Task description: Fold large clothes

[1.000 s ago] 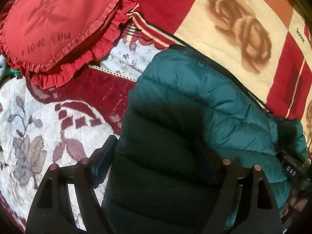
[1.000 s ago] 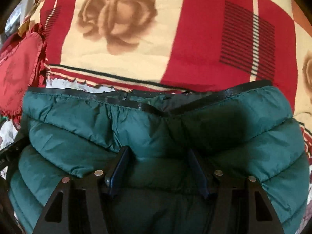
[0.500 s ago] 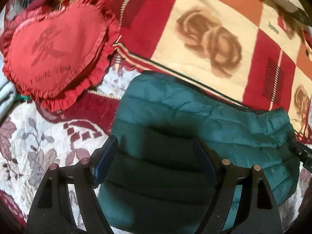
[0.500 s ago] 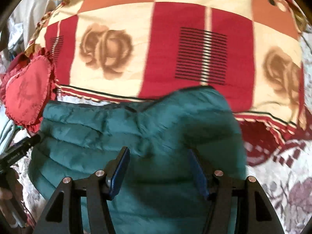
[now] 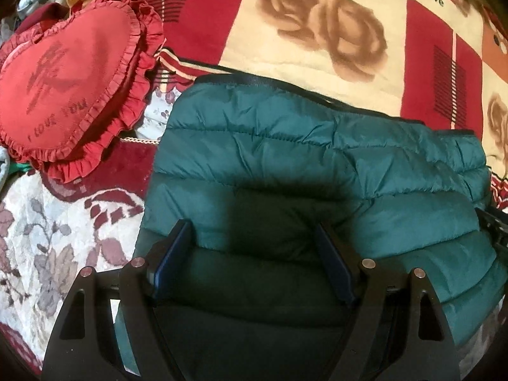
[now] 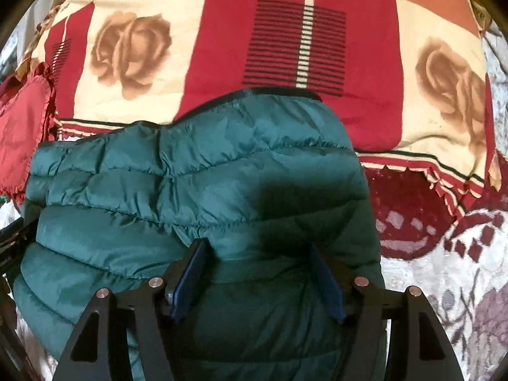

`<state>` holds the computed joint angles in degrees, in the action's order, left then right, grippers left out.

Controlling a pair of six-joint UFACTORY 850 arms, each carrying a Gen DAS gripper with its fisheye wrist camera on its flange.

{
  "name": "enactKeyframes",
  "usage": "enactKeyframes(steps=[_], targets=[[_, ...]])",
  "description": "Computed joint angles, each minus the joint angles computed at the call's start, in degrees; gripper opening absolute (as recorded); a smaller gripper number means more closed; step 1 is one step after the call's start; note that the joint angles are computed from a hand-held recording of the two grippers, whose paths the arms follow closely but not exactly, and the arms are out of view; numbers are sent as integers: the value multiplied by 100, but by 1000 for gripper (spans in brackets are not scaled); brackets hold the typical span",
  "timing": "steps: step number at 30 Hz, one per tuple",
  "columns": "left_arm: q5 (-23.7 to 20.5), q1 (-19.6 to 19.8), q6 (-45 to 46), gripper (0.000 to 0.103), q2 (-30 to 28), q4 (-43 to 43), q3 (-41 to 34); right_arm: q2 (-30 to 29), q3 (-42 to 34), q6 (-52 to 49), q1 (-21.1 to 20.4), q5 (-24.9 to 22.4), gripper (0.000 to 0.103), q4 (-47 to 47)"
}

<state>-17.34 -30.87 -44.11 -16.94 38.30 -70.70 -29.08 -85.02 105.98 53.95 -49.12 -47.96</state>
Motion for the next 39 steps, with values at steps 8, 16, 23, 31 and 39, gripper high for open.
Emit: enactKeyframes(steps=[8,16,23,31,39], targets=[[-22,41,498,81,-22,-473,-16,206,-113,340,229,-208,66,-41],[-44,21,234,81,-21,-300,-4,-64,-774,-141,569,-151,66,-161],[-3,24,240,81,-19,-264,16,-683,-1288,-1107,475,-219,68,380],[-87,26,443,81,-2,-517,7,-504,-1132,-1040,504,-193,72,470],[-93,62,553,81,361,-648,337,17,-545,-159,761,-653,72,35]])
